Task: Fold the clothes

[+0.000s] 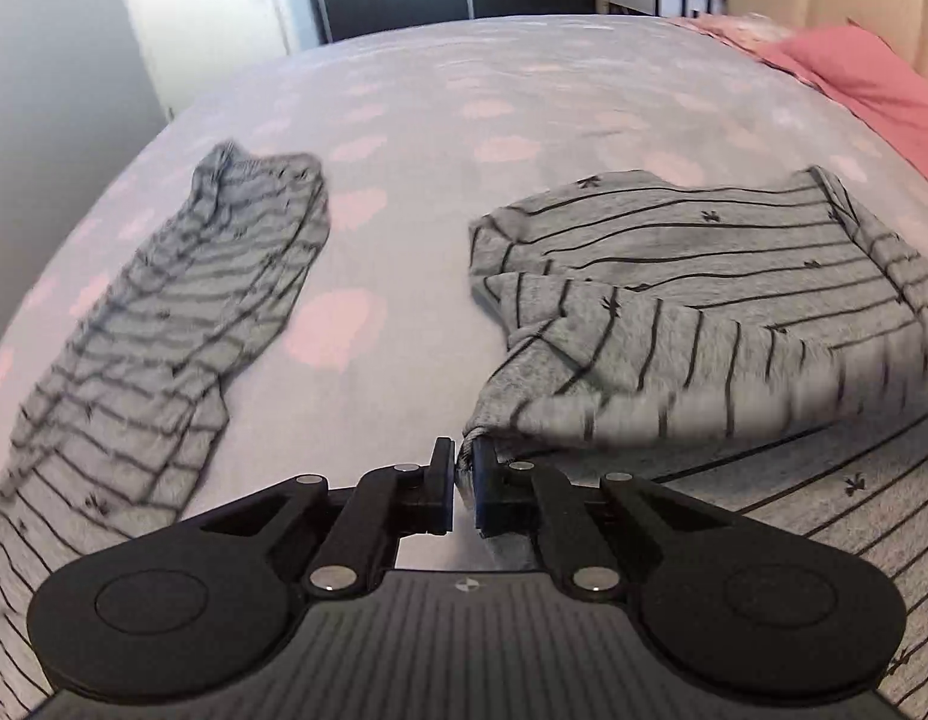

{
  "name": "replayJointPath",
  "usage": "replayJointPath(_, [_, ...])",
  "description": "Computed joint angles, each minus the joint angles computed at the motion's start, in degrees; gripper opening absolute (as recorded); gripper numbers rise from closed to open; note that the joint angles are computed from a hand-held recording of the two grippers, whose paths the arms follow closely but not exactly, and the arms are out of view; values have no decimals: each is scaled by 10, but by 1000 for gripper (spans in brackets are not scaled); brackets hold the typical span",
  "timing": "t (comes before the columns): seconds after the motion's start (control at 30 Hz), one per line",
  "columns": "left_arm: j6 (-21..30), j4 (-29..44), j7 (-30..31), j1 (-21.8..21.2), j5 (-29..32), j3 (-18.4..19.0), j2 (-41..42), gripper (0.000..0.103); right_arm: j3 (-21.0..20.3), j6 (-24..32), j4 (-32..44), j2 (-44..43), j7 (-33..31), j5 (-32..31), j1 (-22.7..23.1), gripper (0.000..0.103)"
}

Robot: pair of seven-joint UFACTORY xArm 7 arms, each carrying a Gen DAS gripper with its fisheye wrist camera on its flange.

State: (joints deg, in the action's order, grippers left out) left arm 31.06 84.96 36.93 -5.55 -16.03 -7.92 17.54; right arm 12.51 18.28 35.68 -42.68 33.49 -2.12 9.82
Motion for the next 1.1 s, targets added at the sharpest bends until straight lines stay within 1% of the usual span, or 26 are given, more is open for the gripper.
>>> replayJointPath(0.07, [9, 13, -8, -1, 2, 1, 12, 4, -44, -6, 3, 12, -48, 31, 77, 10])
replayJointPath(0.13, [22, 30, -21, 0, 1, 3, 26, 4, -92, 1, 14, 23, -113, 73, 162, 10])
replayJointPath(0.2, [30, 43, -33, 1, 3, 5, 37, 4, -146, 18, 32, 34, -188, 131, 258, 10])
replayJointPath(0.3, [41, 58, -48, 3, 7, 6, 50, 3, -208, 47, 68, 58, -298, 212, 381, 9])
replayJointPath(0.33, [37, 62, -61, -1, 17, 12, 54, 0, -226, 56, 81, 67, -333, 240, 417, 9])
replayJointPath(0.37, [28, 66, -79, -7, 33, 20, 58, 0, -244, 67, 94, 79, -367, 270, 453, 9])
replayJointPath(0.4, [28, 74, -86, -3, 32, 20, 64, 0, -258, 77, 106, 90, -398, 300, 484, 9])
replayJointPath(0.47, [39, 94, -91, 14, 12, 11, 76, 0, -276, 98, 135, 125, -449, 349, 528, 9])
replayJointPath(0.57, [60, 108, -96, 30, -7, 3, 83, 0, -279, 131, 189, 200, -486, 398, 553, 9])
replayJointPath(0.63, [96, 119, -81, 44, -29, -9, 84, 0, -273, 146, 224, 251, -487, 425, 554, 9])
replayJointPath(0.7, [154, 139, -76, 59, -63, -18, 88, 0, -262, 167, 254, 288, -484, 427, 543, 9])
replayJointPath(0.73, [191, 155, -81, 65, -79, -19, 94, 0, -256, 177, 269, 306, -481, 427, 537, 9])
replayJointPath(0.77, [231, 172, -92, 71, -94, -19, 101, 4, -252, 187, 283, 318, -485, 428, 531, 9])
replayJointPath(0.8, [255, 178, -98, 74, -107, -19, 104, 8, -248, 197, 297, 331, -490, 429, 525, 9])
replayJointPath(0.83, [256, 167, -99, 75, -117, -18, 99, 17, -243, 202, 307, 339, -497, 433, 519, 9])
replayJointPath(0.87, [246, 151, -98, 72, -122, -15, 91, 22, -238, 205, 314, 344, -503, 438, 513, 9])
replayJointPath(0.97, [228, 127, -91, 70, -146, -14, 83, 22, -220, 217, 324, 350, -502, 436, 490, 9])
replayJointPath(1.1, [207, 122, -104, 70, -171, -12, 77, 22, -192, 228, 327, 351, -492, 424, 461, 9])
